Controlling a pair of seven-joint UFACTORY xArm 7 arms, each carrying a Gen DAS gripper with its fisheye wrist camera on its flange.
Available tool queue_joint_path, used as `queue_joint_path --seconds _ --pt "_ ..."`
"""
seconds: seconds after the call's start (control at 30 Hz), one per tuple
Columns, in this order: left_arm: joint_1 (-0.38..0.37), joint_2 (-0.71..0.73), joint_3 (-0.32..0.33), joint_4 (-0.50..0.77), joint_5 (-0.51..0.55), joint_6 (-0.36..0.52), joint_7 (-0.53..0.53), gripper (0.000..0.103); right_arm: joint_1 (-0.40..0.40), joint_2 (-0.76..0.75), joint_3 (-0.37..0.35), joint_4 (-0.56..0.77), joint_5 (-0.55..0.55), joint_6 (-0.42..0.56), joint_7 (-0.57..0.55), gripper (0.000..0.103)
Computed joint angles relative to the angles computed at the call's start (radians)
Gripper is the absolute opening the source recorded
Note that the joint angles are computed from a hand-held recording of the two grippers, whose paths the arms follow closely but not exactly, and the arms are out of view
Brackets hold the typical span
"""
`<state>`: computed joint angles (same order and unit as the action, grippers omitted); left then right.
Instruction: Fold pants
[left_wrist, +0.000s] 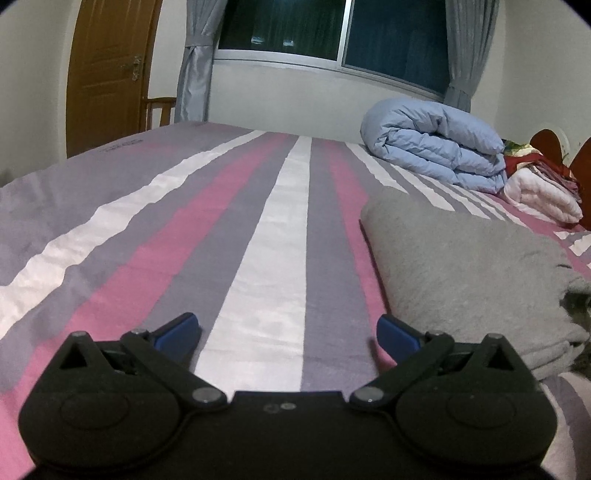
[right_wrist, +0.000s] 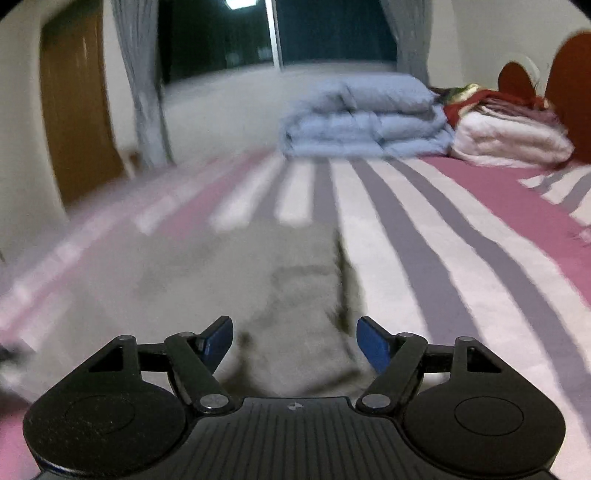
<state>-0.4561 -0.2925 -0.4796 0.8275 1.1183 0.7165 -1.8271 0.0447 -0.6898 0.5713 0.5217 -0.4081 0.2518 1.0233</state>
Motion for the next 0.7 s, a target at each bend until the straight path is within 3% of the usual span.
queue_joint_path --seconds 0.03,0.1,0.23,0.3,0.43,0.53,0.57,0.63,0.7 --pt "-0.001 0.001 0.0 0.0 0.0 -0.001 0.002 0.097 0.027 0.012 -0.023 -0.007 -0.007 0.027 0.01 0.078" --pt "-0.001 -0.001 0.002 -0.002 0.003 -0.005 0.003 0.097 0.063 0.011 -0.091 -0.064 -0.03 -0.033 0.081 0.089" --pt "0.001 -0.004 0.002 -0.004 0.002 -0.007 -0.003 0.097 0.072 -0.082 -0.107 -0.141 0.106 -0.066 0.04 0.09" --pt "0.002 -0.006 0.003 -0.005 -0.002 -0.008 -0.006 0.097 0.056 -0.126 -0.087 -0.147 0.101 -0.047 0.029 0.09" --pt "0.003 -0.005 -0.001 -0.003 -0.007 -0.002 -0.004 0.097 0.088 -0.162 -0.113 -0.15 0.079 -0.034 0.057 0.09" --pt "0.003 -0.018 0.0 -0.009 -0.003 -0.008 -0.011 0.097 0.144 -0.19 -0.207 -0.198 0.189 -0.137 0.011 0.09" --pt "0.004 -0.035 0.005 -0.02 0.0 -0.029 -0.023 0.097 0.19 -0.187 -0.266 -0.23 0.237 -0.189 0.002 0.09" --pt "0.022 -0.065 0.006 -0.039 0.022 -0.082 -0.074 0.097 0.267 -0.171 -0.357 -0.244 0.371 -0.204 -0.071 0.09" --pt "0.047 -0.068 0.012 -0.041 0.041 -0.157 -0.118 0.094 0.332 -0.168 -0.449 -0.273 0.419 -0.228 -0.101 0.09"
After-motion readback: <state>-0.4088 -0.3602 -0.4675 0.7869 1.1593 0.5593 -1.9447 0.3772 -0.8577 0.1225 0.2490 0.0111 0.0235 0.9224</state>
